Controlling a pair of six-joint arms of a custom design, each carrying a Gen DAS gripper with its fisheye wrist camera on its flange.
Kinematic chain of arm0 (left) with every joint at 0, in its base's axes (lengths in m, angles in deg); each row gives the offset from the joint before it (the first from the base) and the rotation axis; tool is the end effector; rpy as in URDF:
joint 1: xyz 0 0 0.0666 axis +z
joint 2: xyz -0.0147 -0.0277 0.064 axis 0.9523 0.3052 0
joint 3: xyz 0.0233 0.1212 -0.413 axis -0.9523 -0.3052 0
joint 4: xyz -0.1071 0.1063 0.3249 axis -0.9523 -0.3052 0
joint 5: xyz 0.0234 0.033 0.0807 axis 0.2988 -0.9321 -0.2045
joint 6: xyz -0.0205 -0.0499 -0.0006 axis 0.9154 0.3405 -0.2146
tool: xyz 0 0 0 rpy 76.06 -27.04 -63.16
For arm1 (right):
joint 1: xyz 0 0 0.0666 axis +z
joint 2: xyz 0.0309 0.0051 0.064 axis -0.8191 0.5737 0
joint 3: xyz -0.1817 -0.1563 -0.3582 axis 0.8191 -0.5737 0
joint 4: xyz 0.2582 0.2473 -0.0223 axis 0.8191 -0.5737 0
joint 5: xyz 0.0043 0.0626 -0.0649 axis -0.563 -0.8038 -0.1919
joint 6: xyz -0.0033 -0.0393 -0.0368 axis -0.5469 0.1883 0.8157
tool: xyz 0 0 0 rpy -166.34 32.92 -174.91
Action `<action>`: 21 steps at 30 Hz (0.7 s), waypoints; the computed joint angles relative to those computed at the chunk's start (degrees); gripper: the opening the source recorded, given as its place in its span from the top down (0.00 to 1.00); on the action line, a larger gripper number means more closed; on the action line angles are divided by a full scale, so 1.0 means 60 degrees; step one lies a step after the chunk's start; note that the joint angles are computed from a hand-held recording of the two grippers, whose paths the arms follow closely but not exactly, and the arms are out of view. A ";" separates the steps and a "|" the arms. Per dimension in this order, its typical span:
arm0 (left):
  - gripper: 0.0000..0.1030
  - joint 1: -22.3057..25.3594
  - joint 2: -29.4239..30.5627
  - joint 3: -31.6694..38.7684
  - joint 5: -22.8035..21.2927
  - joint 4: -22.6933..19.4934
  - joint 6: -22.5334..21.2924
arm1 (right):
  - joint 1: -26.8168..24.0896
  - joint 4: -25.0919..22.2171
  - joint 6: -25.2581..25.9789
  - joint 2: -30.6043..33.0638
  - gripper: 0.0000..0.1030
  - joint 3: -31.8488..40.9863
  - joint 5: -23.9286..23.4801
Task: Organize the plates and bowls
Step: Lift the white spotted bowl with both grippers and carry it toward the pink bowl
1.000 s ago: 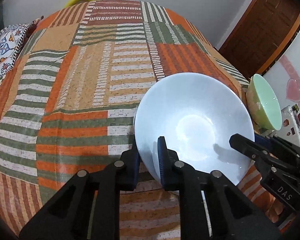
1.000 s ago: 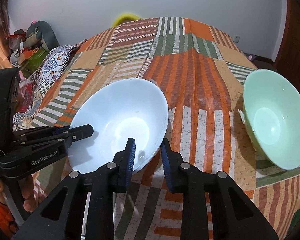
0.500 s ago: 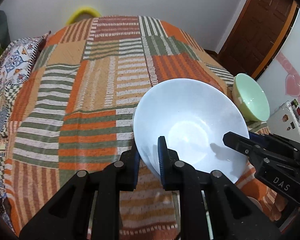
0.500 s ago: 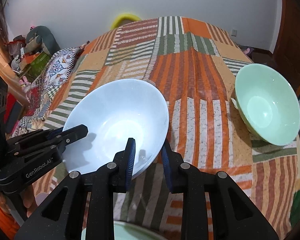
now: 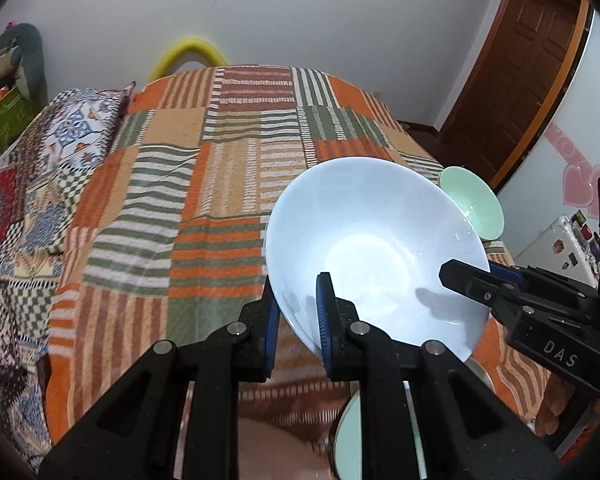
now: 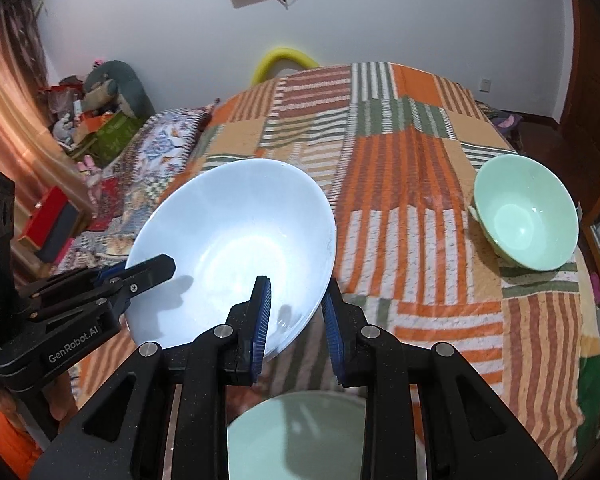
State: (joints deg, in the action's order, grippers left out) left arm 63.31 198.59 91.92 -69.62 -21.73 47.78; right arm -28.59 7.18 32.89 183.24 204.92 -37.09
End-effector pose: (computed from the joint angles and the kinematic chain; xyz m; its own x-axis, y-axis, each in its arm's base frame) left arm 0.6667 -0.1099 0.4385 -0.7847 -0.0156 -0.6197 0.1313 0.9728 -0.1907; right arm 0.6069 0.3030 0.4998 -0.7994 -0.0581 -0.5980 -0.2457 0.9399 0.2372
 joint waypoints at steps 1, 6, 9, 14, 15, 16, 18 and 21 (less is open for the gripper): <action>0.84 0.0024 -0.0186 -0.0238 -0.0031 0.0062 0.0020 | 0.0036 0.0011 -0.0006 -0.0027 0.77 -0.0010 -0.0042; 0.83 0.0183 -0.1105 -0.1434 -0.0197 0.0391 0.0139 | 0.0298 0.0269 -0.0015 -0.0338 0.77 -0.0420 -0.0236; 0.84 0.0297 -0.1540 -0.1975 -0.0245 0.0504 0.0177 | 0.0451 0.0389 0.0004 -0.0465 0.77 -0.0593 -0.0322; 0.83 0.0463 -0.2413 -0.3115 -0.0383 0.0672 0.0276 | 0.0696 0.0584 -0.0019 -0.0690 0.77 -0.0956 -0.0553; 0.83 0.0490 -0.2563 -0.3321 -0.0407 0.0705 0.0298 | 0.0759 0.0609 0.0003 -0.0725 0.77 -0.1023 -0.0572; 0.83 0.0502 -0.2641 -0.3441 -0.0427 0.0733 0.0322 | 0.0805 0.0624 0.0019 -0.0768 0.77 -0.1095 -0.0582; 0.83 0.0560 -0.2923 -0.3850 -0.0460 0.0810 0.0383 | 0.0910 0.0667 0.0035 -0.0846 0.77 -0.1252 -0.0611; 0.83 0.0622 -0.3148 -0.4213 -0.0462 0.0810 0.0497 | 0.1049 0.0749 0.0018 -0.0963 0.77 -0.1532 -0.0658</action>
